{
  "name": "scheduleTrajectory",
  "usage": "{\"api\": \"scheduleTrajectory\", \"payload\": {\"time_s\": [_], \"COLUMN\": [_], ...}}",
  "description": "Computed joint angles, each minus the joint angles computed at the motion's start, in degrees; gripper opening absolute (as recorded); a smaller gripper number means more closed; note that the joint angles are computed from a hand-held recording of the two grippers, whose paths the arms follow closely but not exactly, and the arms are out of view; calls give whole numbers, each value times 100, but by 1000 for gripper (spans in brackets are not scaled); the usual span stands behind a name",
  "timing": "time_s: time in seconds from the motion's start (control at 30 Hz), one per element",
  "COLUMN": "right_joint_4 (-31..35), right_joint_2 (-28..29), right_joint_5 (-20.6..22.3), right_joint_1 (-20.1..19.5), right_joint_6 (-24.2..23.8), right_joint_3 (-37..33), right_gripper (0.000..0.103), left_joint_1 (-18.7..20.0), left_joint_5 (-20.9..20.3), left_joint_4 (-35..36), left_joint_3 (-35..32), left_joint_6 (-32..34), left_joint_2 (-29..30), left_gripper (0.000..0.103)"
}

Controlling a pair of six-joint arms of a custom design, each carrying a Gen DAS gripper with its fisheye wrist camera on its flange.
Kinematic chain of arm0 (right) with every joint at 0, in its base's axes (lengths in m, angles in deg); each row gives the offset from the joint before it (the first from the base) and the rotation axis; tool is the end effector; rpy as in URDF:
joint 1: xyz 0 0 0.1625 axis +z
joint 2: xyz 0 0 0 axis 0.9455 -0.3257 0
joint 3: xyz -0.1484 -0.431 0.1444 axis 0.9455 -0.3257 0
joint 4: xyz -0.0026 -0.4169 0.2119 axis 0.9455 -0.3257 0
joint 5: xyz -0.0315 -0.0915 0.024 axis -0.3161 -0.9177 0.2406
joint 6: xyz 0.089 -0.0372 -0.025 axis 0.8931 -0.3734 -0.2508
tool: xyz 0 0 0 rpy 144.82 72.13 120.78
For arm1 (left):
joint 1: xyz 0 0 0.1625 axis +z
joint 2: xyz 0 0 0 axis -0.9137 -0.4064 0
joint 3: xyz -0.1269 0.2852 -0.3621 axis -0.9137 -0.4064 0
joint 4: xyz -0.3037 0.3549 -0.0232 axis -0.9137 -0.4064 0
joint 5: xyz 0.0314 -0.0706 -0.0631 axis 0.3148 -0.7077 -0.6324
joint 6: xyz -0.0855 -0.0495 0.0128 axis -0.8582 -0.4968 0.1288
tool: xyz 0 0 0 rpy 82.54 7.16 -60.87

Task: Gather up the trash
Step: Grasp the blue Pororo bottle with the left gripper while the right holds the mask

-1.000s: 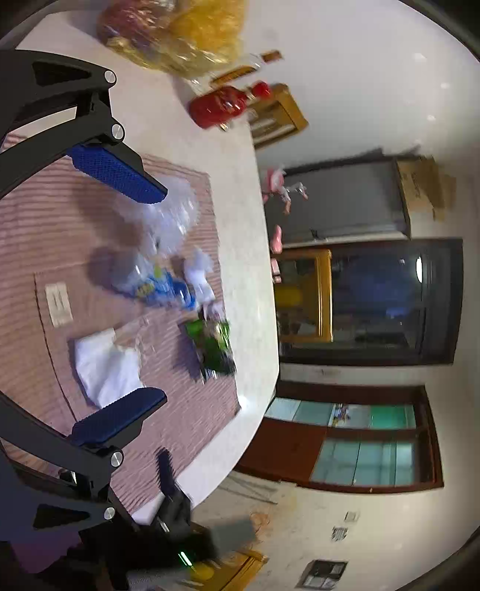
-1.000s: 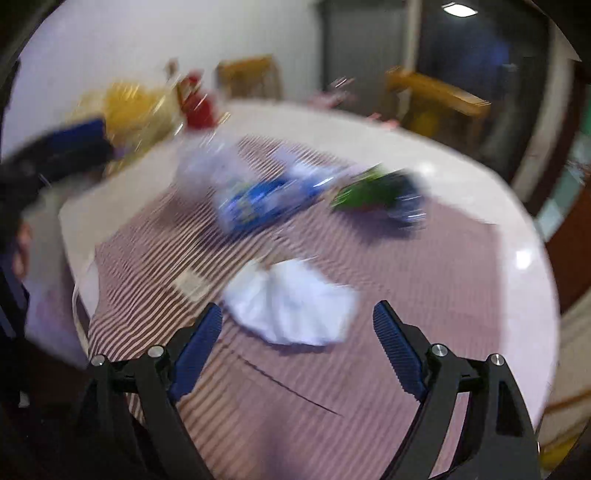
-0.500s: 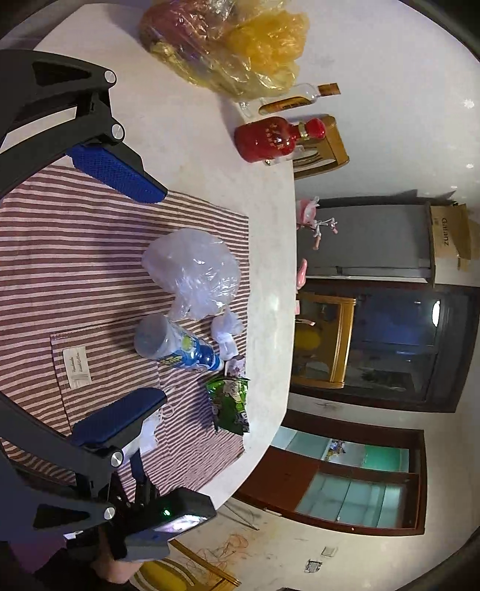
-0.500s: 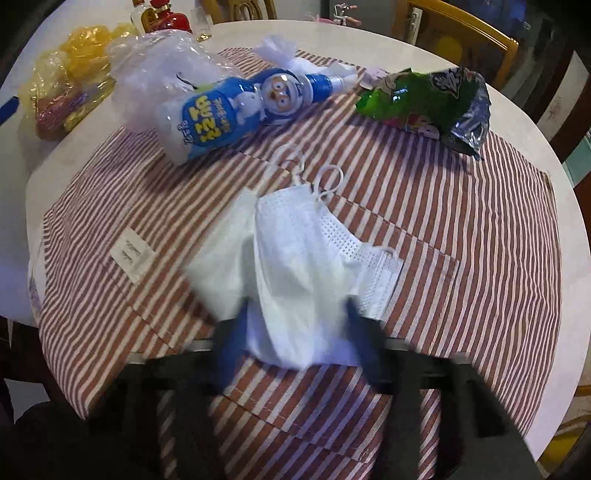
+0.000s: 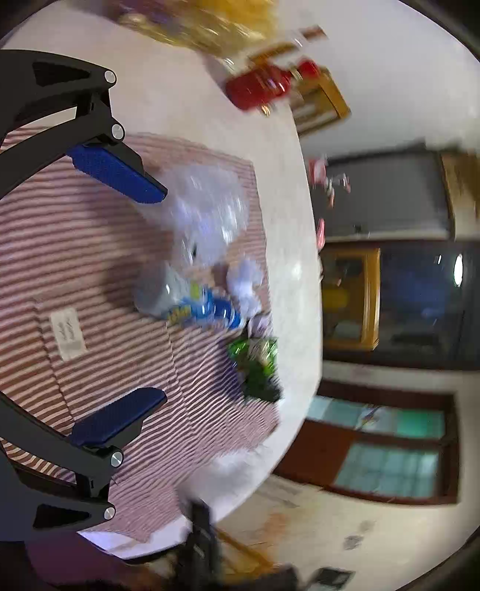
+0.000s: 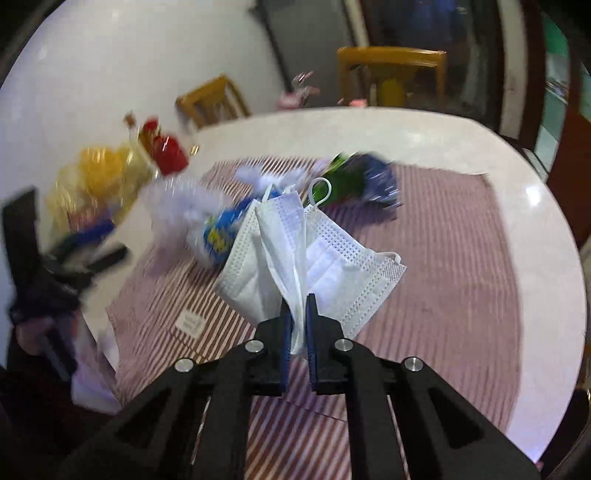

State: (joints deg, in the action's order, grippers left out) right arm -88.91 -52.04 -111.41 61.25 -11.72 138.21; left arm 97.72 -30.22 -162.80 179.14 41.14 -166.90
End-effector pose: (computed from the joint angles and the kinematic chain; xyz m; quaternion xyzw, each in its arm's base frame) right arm 0.4065 -0.3371 0.1825 0.1920 -0.9213 0.2656 0.2094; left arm -0.1618 -0.3466 0.4225 0.2884 0.8557 -0.3180 0.2890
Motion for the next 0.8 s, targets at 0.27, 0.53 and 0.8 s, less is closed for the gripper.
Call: {"api": "scheduleTrajectory", "payload": {"time_s": [0.27,0.53,0.8], "right_joint_4": [-321,-363,-653], "right_joint_2": [-491,-670,-596], "right_joint_5": [-326,-378,-296], "right_joint_1": [79,97,136], "right_joint_6": [246,318,196], "right_joint_3": [311,452,471], "right_gripper": [9,10,12], "left_joint_1": [854,1391,1496], "left_joint_5": [-159,432,-752], "left_joint_4": [-1363,583,598], "left_joint_3": [-483,-1228,-1380], "left_joint_6": [1543,711,845], "left_joint_2": [2266,3211,2958], "left_gripper": [97,79,55]}}
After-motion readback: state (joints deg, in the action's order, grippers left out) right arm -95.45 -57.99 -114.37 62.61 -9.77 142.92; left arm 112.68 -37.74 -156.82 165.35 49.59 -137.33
